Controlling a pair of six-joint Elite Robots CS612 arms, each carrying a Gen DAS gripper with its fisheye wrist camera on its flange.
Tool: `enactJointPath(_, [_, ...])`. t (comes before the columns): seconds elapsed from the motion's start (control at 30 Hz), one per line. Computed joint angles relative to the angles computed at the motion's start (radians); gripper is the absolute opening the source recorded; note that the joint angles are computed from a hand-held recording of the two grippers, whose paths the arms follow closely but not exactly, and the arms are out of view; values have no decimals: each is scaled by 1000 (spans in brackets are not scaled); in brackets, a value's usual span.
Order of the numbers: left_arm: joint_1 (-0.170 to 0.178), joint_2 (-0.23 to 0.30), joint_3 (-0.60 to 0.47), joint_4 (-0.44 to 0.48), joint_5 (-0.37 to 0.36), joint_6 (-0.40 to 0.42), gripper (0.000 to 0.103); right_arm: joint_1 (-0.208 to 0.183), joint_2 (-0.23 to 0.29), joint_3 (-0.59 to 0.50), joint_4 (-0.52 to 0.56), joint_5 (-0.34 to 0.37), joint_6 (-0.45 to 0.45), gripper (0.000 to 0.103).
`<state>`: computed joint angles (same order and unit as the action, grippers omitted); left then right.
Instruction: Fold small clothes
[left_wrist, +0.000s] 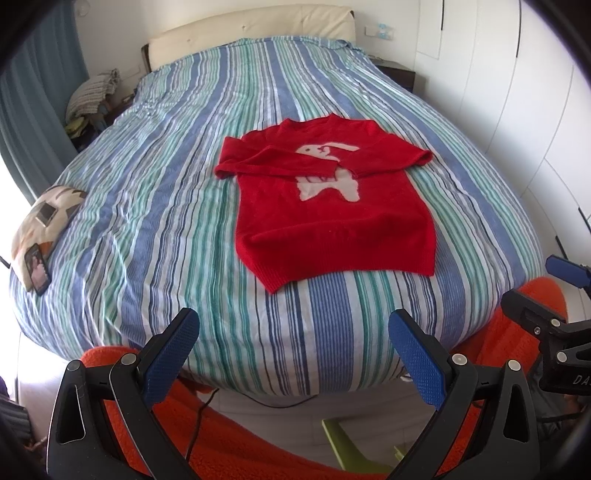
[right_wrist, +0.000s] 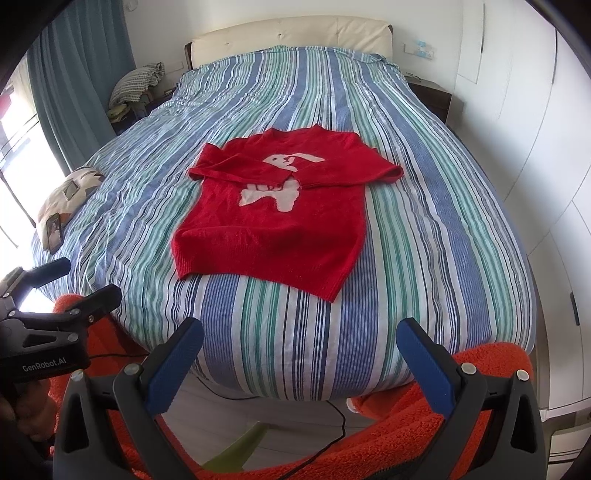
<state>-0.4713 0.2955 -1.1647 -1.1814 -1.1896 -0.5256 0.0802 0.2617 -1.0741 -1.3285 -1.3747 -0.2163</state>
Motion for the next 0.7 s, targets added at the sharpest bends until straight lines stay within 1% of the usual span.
enactJointPath(0.7, [-2,1,-6,7,-2,4,102,2,3,-2,12,1,5,103])
